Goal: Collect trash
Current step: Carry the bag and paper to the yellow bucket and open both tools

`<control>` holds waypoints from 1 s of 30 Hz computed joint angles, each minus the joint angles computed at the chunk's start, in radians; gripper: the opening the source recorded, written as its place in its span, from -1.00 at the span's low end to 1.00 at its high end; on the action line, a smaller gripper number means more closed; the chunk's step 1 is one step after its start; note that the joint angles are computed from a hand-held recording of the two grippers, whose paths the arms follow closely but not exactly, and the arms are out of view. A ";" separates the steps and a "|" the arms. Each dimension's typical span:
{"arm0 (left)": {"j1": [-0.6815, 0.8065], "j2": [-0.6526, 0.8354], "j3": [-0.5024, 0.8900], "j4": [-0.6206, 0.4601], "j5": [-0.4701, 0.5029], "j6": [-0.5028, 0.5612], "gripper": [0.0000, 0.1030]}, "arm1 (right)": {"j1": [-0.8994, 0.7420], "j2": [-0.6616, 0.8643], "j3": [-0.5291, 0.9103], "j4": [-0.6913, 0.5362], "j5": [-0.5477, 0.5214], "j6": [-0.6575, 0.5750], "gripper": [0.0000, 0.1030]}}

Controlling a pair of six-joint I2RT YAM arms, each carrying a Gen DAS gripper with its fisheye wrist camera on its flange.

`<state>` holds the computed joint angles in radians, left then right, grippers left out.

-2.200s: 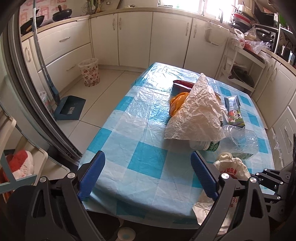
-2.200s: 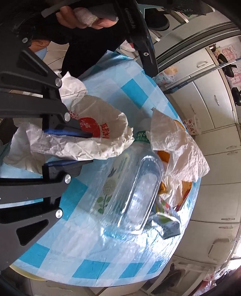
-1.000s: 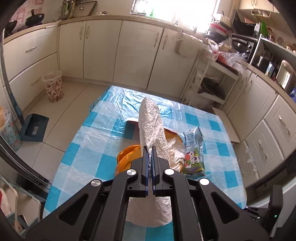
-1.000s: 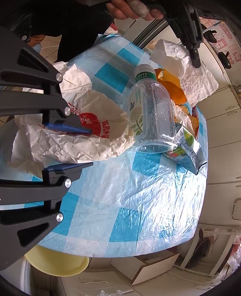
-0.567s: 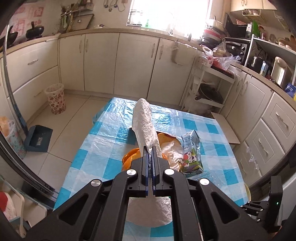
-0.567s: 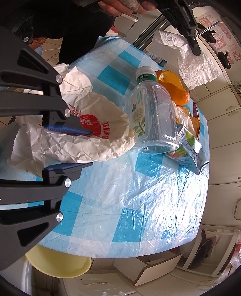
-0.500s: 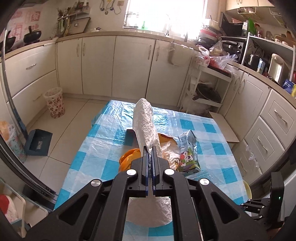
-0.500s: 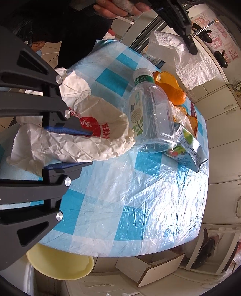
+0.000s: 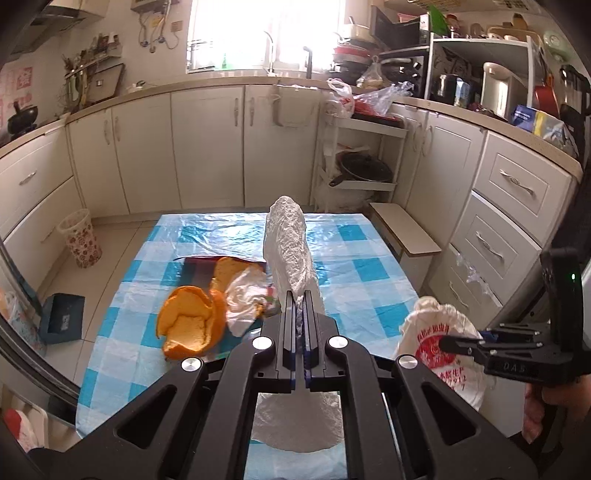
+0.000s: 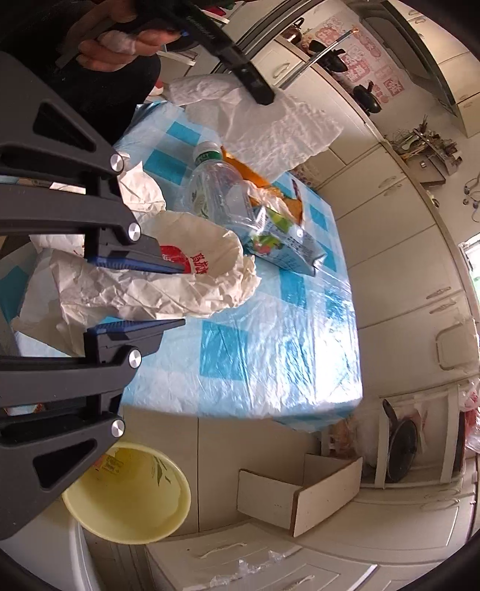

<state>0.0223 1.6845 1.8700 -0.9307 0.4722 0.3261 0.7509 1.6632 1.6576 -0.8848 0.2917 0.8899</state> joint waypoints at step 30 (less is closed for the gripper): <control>-0.801 0.381 0.017 0.051 -0.177 -0.486 -0.94 | -0.658 -0.266 -0.526 -0.162 -0.118 -0.091 -0.01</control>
